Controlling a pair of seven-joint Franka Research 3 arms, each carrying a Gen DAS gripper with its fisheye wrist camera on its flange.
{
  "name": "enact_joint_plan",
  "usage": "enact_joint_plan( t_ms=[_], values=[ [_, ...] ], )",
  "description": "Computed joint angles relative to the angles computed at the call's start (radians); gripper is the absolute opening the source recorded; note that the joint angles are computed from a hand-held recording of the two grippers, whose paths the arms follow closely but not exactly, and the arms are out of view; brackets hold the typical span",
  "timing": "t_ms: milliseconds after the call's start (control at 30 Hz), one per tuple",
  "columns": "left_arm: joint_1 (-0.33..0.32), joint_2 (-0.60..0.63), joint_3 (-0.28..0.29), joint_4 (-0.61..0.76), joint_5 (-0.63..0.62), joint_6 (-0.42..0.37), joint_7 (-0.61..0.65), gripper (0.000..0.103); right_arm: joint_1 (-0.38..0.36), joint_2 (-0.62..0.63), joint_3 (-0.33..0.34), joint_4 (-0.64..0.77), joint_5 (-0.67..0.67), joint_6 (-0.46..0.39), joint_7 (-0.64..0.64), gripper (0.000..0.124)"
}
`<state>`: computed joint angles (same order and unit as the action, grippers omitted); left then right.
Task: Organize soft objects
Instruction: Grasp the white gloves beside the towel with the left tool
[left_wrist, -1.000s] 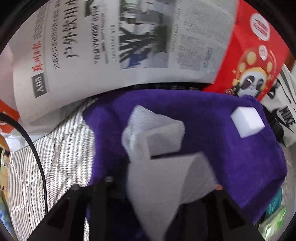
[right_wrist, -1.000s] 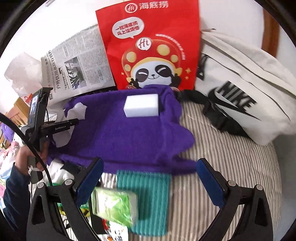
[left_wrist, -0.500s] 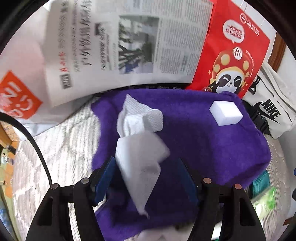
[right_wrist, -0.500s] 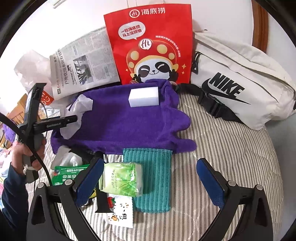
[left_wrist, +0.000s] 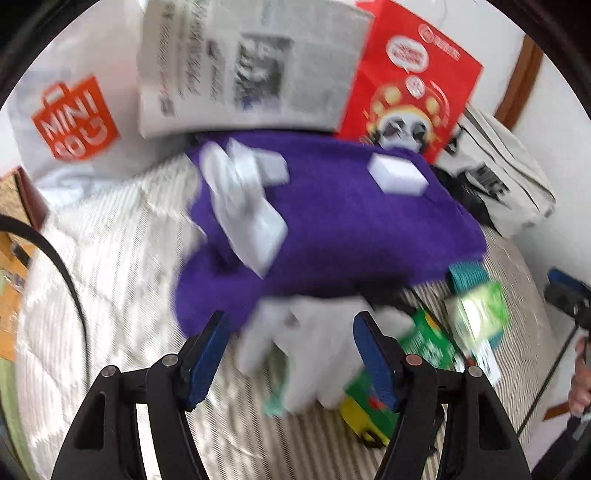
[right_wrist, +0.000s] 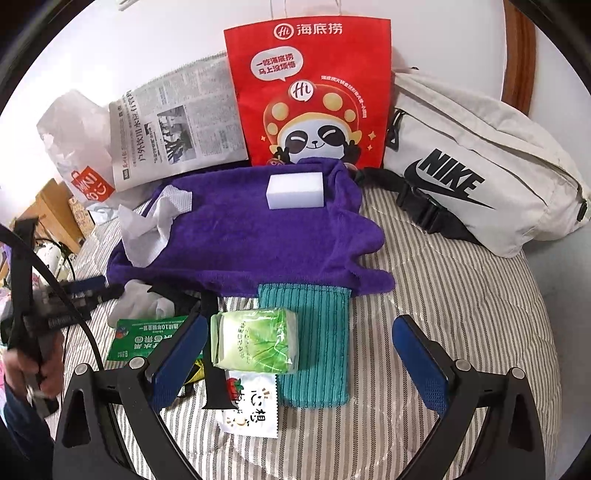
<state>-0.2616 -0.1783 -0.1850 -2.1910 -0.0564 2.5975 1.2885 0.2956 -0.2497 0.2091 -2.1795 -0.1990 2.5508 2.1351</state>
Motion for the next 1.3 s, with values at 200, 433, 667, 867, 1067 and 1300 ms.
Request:
enact_joint_plan(
  t_ms=[200,433,667,867,1067,1300],
  values=[
    [0.0,0.104,-0.03,0.071,0.062,-0.063,-0.02,0.071,0.007,0.005,0.002,0.007,-0.005,-0.016,-0.009,0.099],
    [-0.004,0.116,-0.047,0.053,0.151,0.011,-0.053,0.066,0.014,0.024,0.003,0.016,-0.011,-0.032,-0.01,0.099],
    [-0.015,0.037,-0.023,-0.031,0.013,0.063,0.062,0.022,0.023,0.046,-0.01,0.029,-0.004,-0.026,-0.016,0.099],
    [-0.008,-0.104,0.0,-0.142,0.031,0.06,-0.007,0.022,0.022,0.043,-0.015,0.024,-0.006,-0.02,-0.016,0.099],
    [-0.003,-0.229,0.026,-0.226,0.069,0.012,-0.069,0.022,0.014,0.038,-0.019,0.017,-0.004,-0.03,-0.011,0.099],
    [0.045,-0.188,-0.024,-0.231,0.199,0.025,-0.167,0.023,0.017,0.047,-0.024,0.012,0.015,-0.033,-0.022,0.099]
  ],
)
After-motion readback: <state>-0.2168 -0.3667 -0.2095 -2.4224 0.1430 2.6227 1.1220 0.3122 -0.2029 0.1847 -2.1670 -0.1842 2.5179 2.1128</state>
